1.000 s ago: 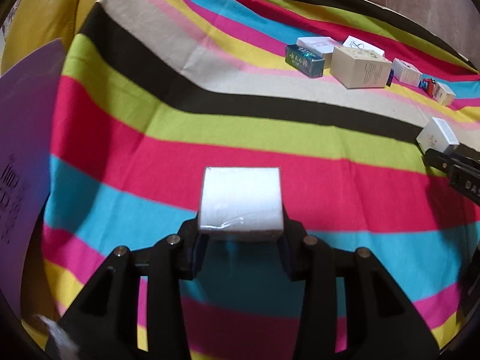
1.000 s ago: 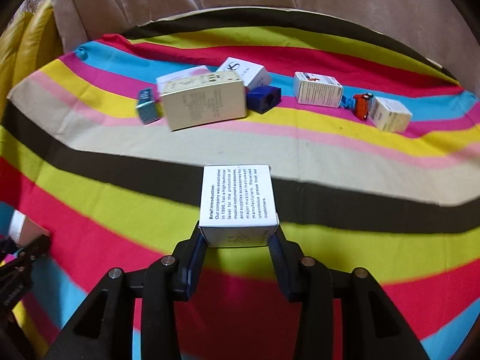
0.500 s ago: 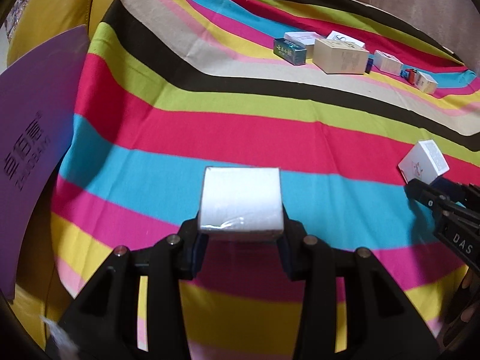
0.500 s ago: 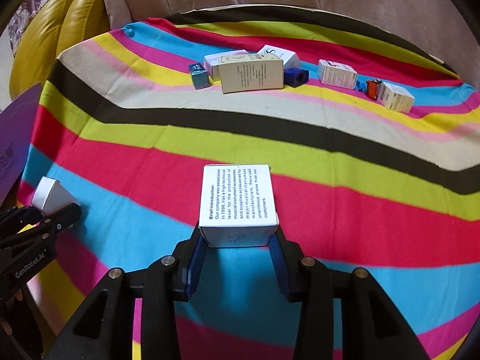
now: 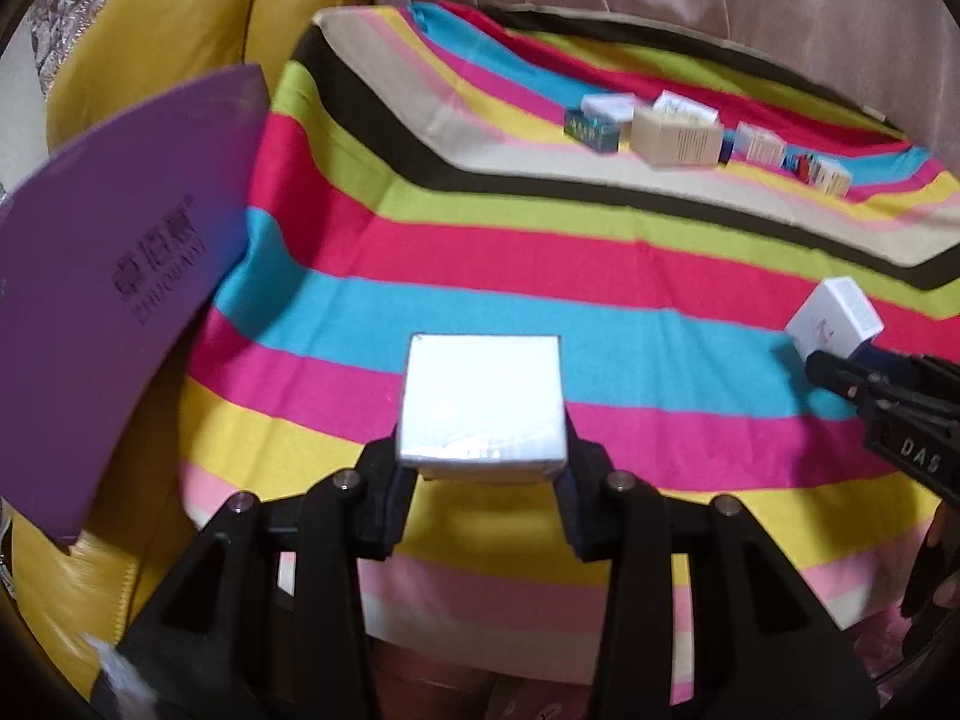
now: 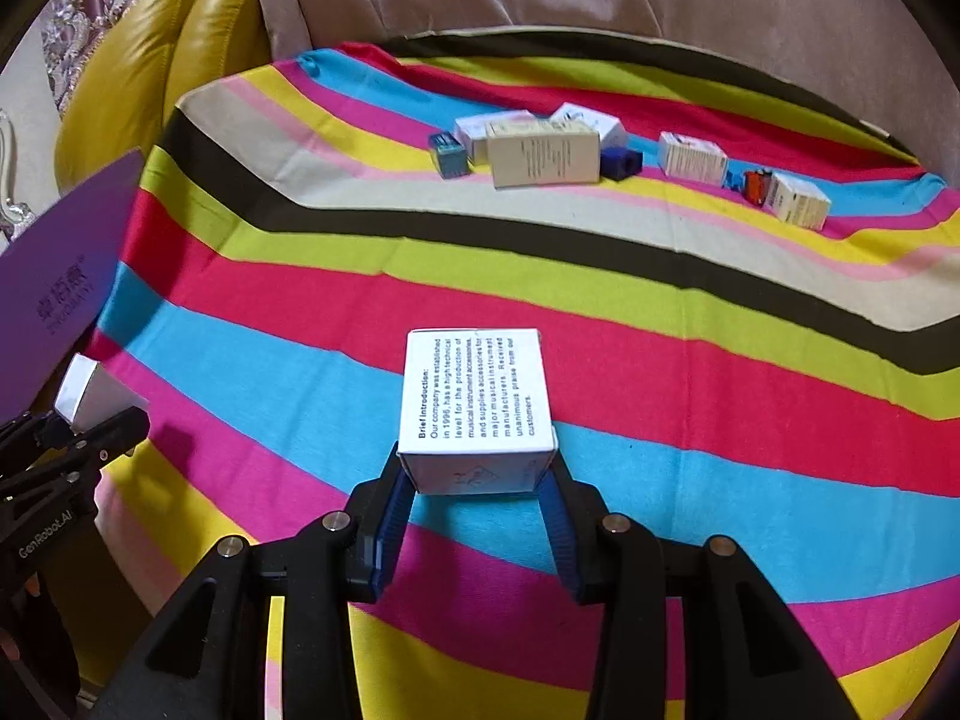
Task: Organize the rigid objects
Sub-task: 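Lift both held boxes and carry them to the purple-rimmed box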
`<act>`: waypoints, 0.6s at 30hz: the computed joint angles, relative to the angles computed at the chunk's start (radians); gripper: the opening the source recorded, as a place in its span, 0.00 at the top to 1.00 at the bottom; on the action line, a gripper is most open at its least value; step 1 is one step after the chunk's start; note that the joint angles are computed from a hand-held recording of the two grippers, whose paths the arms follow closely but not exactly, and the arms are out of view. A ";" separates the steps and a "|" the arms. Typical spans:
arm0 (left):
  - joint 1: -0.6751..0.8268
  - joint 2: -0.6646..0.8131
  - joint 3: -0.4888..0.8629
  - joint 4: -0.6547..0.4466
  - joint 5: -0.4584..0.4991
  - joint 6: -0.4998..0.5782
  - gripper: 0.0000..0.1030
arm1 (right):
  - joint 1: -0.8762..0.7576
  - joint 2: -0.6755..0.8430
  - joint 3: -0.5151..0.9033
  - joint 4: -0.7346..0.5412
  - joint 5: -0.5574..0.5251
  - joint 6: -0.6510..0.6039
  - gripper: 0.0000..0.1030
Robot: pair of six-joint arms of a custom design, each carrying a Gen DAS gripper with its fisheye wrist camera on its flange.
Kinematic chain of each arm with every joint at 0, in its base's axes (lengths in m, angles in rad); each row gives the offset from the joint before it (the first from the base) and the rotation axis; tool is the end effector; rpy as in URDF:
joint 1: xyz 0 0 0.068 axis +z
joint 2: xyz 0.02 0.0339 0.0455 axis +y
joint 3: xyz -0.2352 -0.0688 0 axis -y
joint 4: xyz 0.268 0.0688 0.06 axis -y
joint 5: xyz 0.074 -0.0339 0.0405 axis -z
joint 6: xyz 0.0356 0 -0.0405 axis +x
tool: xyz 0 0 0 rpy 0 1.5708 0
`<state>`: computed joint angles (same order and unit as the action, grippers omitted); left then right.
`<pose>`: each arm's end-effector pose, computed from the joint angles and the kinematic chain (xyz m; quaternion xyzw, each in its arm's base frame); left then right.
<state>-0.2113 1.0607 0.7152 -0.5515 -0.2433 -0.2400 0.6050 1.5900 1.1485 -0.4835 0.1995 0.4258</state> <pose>0.2417 -0.0431 0.1996 -0.0536 0.9361 0.0382 0.3454 0.2985 0.1978 0.2014 -0.0530 0.9426 0.0735 0.3213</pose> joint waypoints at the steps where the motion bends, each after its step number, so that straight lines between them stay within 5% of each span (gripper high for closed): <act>1: 0.005 -0.014 0.005 -0.004 0.004 0.002 0.57 | 0.003 -0.005 0.005 -0.004 0.000 -0.001 0.59; 18: 0.213 -0.239 0.134 -0.098 0.083 0.099 0.57 | 0.087 0.015 0.199 -0.036 -0.025 0.009 0.59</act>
